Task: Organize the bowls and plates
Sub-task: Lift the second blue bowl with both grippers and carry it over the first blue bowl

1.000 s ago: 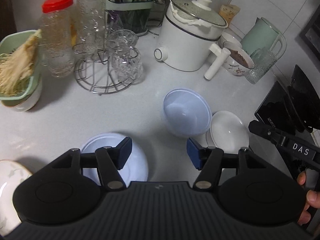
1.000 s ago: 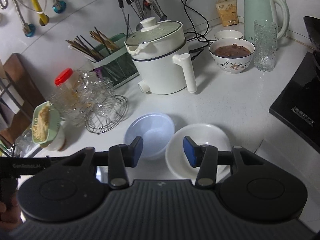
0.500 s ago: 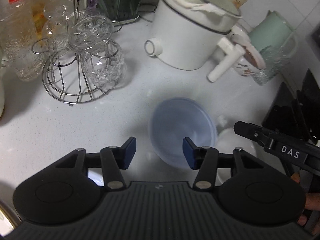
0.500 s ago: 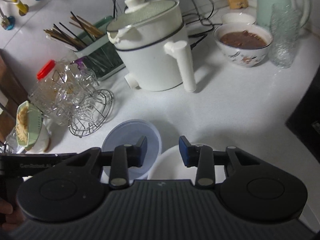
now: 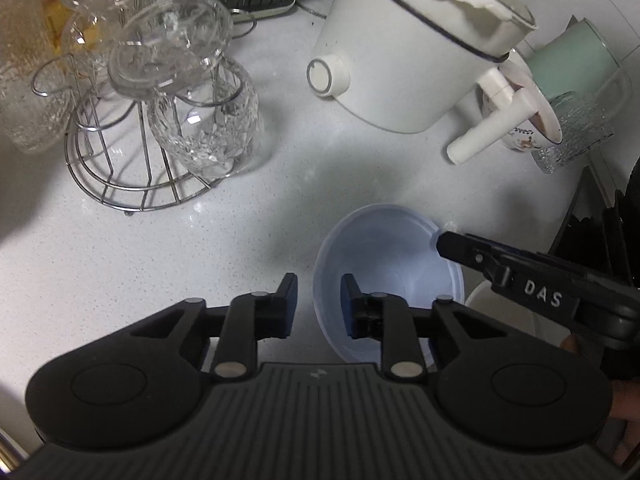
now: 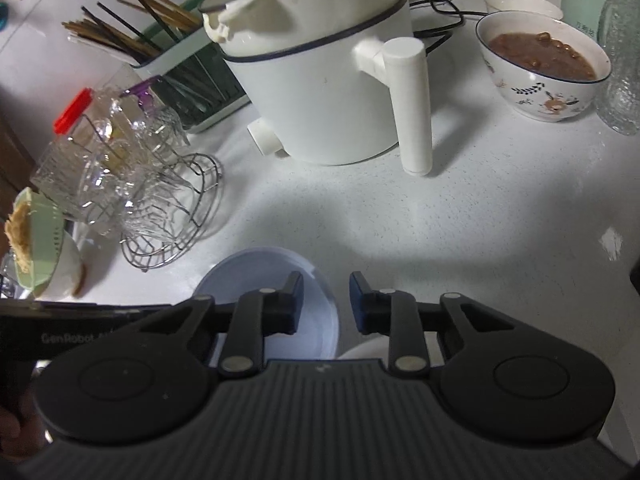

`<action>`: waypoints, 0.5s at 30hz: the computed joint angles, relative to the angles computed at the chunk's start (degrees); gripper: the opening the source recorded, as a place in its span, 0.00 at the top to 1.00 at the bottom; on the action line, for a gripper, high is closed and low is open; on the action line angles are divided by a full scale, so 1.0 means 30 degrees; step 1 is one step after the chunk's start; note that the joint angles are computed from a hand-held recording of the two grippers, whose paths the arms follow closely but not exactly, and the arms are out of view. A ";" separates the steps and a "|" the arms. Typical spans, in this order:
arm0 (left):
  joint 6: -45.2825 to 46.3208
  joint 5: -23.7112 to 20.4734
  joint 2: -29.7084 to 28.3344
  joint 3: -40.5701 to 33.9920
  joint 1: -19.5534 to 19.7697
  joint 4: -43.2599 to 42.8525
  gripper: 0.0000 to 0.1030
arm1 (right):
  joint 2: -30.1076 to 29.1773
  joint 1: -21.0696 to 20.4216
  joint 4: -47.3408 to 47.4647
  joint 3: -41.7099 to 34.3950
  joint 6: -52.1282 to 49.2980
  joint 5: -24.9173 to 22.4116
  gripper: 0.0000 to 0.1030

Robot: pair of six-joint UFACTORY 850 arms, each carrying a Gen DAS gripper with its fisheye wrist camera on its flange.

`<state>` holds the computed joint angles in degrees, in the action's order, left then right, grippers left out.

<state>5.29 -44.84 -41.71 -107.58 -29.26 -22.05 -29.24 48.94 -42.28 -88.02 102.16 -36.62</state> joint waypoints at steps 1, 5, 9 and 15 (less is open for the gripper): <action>0.0037 -0.0050 -0.0088 -0.0076 -0.0001 -0.0049 0.77 | -0.0053 -0.0088 0.0280 -0.0054 -0.0312 0.0022 0.76; -0.0107 -0.0193 -0.0313 -0.0292 0.0046 -0.0134 0.80 | -0.0189 -0.0315 0.1199 -0.0165 -0.1282 0.0181 0.77; -0.0350 -0.0235 -0.0453 -0.0386 0.0091 -0.0261 0.82 | -0.0221 -0.0432 0.2071 -0.0122 -0.1924 0.0600 0.81; -0.0445 -0.0356 -0.0484 -0.0301 0.0048 -0.0313 0.84 | -0.0393 -0.0495 0.3009 -0.0177 -0.2670 0.1051 0.86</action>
<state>3.95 -45.90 -43.17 -108.49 -29.11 -22.99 -30.41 47.46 -33.26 -88.55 94.15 -33.46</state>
